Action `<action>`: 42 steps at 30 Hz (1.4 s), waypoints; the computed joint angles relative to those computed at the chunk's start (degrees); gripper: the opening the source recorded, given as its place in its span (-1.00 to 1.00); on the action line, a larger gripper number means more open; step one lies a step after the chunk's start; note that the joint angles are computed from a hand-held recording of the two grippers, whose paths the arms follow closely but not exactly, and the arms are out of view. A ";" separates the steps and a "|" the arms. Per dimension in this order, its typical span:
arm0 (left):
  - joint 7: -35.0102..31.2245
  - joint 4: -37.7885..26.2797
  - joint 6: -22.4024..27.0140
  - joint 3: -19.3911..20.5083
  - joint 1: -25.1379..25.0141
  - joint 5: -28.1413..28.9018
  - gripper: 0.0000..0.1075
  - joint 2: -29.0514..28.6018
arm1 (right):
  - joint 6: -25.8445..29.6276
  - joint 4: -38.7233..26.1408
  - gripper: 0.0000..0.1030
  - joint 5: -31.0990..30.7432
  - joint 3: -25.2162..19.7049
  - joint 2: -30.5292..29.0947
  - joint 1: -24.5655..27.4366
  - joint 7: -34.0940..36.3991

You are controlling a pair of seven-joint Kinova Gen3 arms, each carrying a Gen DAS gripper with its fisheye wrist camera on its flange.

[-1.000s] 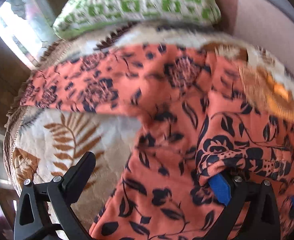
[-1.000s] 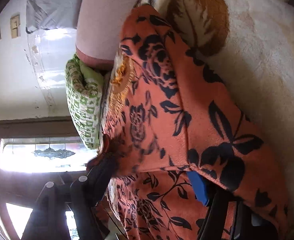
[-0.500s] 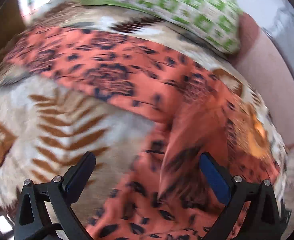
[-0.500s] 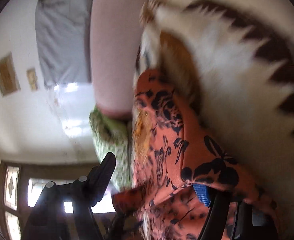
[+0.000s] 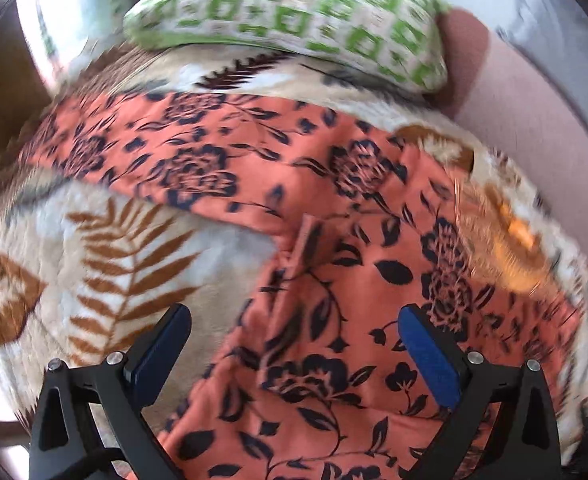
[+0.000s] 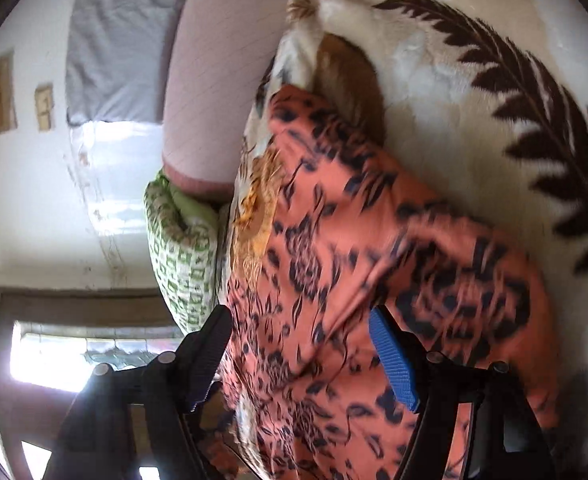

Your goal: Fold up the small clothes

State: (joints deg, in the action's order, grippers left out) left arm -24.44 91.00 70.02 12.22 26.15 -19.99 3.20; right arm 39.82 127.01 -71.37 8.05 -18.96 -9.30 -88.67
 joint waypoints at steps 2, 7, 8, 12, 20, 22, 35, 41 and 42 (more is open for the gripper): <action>-0.97 -0.72 0.97 -1.25 1.66 -0.62 0.91 2.74 | -2.18 -1.83 0.44 4.22 -4.97 -0.31 1.50 -1.70; -5.08 -1.25 0.98 -13.30 10.89 2.76 0.92 6.38 | -4.69 -9.38 0.44 15.41 -10.19 5.78 1.06 -2.01; -6.96 -1.20 0.67 -15.36 11.54 4.39 0.91 5.63 | -3.71 -9.78 0.44 16.35 -8.45 8.40 -0.83 -1.38; -10.90 0.62 1.75 -16.58 9.29 3.72 0.91 -1.71 | -3.62 -10.09 0.42 16.37 -6.36 10.00 -2.84 -2.45; -13.18 7.21 4.57 -27.90 -6.91 3.48 0.91 -18.04 | -5.64 -10.42 0.46 19.42 -8.33 10.12 -3.71 -2.48; -17.83 8.24 3.46 -33.20 -12.01 7.63 0.91 -19.05 | -7.29 -10.14 0.49 21.86 -9.16 9.46 -4.49 -3.60; -37.29 15.79 -14.47 -57.38 -13.24 37.78 -0.11 -15.19 | -11.94 -11.89 0.74 46.32 -15.25 8.54 -8.22 -18.54; -45.55 17.76 -18.67 -56.36 -19.08 48.15 -0.14 -9.98 | -12.37 -11.68 0.75 45.58 -12.90 8.59 -10.54 -17.78; -46.01 18.31 -19.74 -55.30 -20.35 48.76 -0.14 -9.91 | -12.59 -11.56 0.75 45.61 -12.84 8.55 -10.65 -17.78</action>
